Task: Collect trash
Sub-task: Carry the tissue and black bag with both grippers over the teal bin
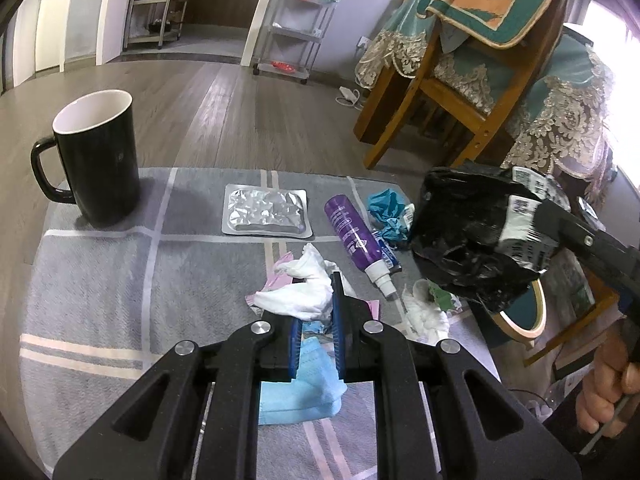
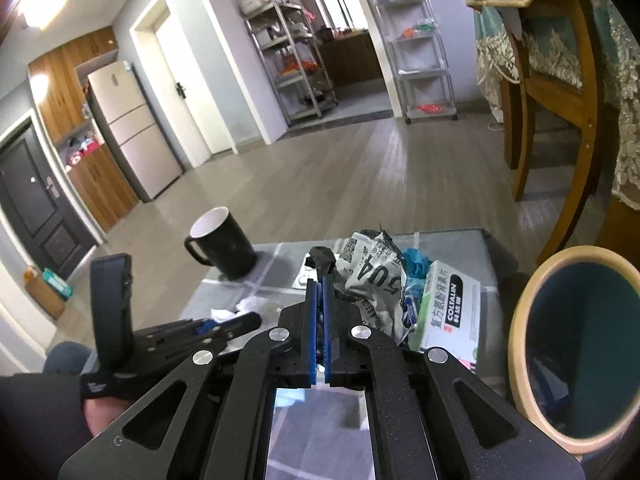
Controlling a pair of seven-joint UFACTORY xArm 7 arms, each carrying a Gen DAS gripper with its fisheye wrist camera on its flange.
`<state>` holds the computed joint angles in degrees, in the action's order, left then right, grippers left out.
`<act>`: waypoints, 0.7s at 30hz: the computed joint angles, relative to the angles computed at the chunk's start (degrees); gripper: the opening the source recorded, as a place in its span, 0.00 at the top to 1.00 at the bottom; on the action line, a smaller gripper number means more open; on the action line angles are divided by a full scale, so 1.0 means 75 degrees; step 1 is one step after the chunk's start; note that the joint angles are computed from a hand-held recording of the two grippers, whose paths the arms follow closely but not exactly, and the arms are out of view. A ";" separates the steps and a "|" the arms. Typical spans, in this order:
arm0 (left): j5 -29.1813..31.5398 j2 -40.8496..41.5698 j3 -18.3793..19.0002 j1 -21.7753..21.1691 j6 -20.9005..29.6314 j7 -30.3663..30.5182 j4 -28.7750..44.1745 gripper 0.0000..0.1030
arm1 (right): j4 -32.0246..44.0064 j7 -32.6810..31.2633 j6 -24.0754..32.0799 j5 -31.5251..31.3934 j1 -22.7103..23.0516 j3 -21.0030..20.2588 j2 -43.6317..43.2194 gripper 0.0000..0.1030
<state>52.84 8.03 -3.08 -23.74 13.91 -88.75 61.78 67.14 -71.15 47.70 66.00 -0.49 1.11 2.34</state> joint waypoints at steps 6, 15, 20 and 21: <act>0.0101 -0.0042 -0.0050 -0.0061 0.0021 0.0066 0.0140 0.88 | -0.0364 -0.0278 -0.0035 0.0053 -0.0131 -0.0238 -0.0443 0.97; -0.0247 0.0267 -0.0160 -0.0254 0.0012 0.0677 0.0769 0.88 | -0.0678 -0.0340 -0.0739 0.0293 -0.0352 -0.0582 -0.0635 0.97; -0.0793 0.0693 -0.0105 -0.0564 0.0096 0.1329 0.1425 0.88 | -0.0585 -0.0228 -0.0866 0.0517 -0.0617 -0.0710 -0.0428 0.97; -0.0894 0.0789 -0.0080 -0.0644 0.0117 0.1449 0.1577 0.89 | -0.0553 -0.0205 -0.0907 0.0555 -0.0674 -0.0723 -0.0367 0.97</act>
<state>46.13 13.95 -3.68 -28.57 14.78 -77.88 73.61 62.99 -72.69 40.90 70.16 -5.54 -4.31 -0.41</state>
